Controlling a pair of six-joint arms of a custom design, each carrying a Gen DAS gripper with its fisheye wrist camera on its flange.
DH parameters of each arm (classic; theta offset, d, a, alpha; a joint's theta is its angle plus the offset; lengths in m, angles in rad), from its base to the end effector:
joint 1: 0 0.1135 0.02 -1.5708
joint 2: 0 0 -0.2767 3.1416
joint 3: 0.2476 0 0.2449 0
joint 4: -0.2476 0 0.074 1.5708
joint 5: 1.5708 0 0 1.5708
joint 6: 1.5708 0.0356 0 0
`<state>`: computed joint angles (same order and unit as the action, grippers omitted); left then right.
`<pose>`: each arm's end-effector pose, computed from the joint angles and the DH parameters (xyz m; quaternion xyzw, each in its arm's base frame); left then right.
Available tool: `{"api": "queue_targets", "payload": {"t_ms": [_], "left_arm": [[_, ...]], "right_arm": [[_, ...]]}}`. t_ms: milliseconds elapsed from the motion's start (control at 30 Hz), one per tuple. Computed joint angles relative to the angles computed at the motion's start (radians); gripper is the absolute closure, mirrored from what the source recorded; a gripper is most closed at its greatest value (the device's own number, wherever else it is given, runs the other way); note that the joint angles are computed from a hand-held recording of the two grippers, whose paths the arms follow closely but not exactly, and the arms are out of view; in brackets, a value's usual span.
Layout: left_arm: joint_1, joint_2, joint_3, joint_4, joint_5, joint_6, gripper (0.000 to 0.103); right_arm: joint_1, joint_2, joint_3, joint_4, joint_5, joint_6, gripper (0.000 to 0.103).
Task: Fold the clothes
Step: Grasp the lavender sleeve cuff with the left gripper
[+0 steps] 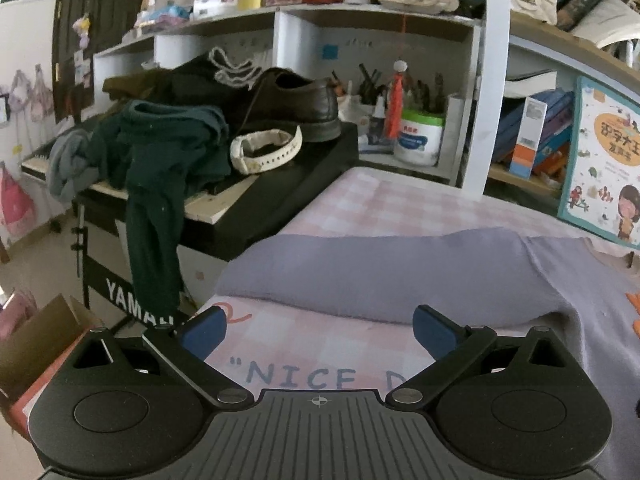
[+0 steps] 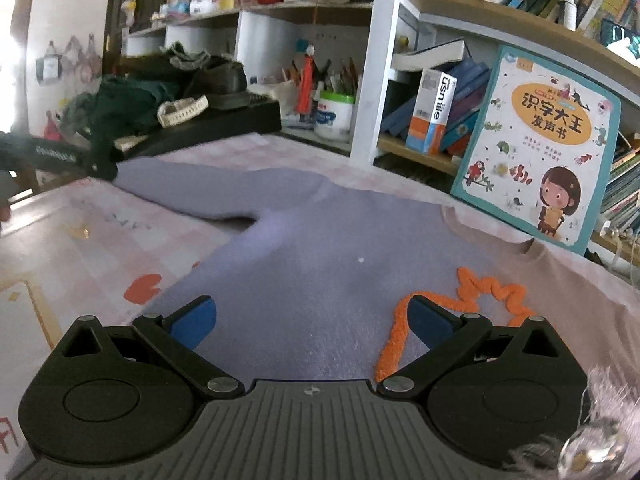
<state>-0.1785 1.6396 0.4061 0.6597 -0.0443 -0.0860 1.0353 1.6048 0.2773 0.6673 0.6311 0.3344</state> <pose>0.2623 -0.0457 0.1259 0.0300 0.8776 -0.0438 0.4764 0.1334 0.1837 0.1111 -0.1649 0.8487 0.0485 0.5001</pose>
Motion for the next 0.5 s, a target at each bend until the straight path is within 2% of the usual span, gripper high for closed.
{"api": "queue_targets", "payload": {"t_ms": [167, 367, 500], "left_arm": [[0.037, 0.052, 0.07, -0.045, 0.023, -0.025, 0.003], [0.089, 0.146, 0.184, -0.103, -0.016, -0.058, 0.019], [0.121, 0.215, 0.253, -0.138, -0.002, -0.08, 0.03]], "right_arm": [[-0.037, -0.019, -0.009, -0.01, -0.05, 0.045, 0.0], [-0.088, -0.035, -0.035, 0.011, -0.131, 0.1, 0.0], [-0.125, -0.049, -0.074, 0.061, -0.179, 0.146, 0.0]]}}
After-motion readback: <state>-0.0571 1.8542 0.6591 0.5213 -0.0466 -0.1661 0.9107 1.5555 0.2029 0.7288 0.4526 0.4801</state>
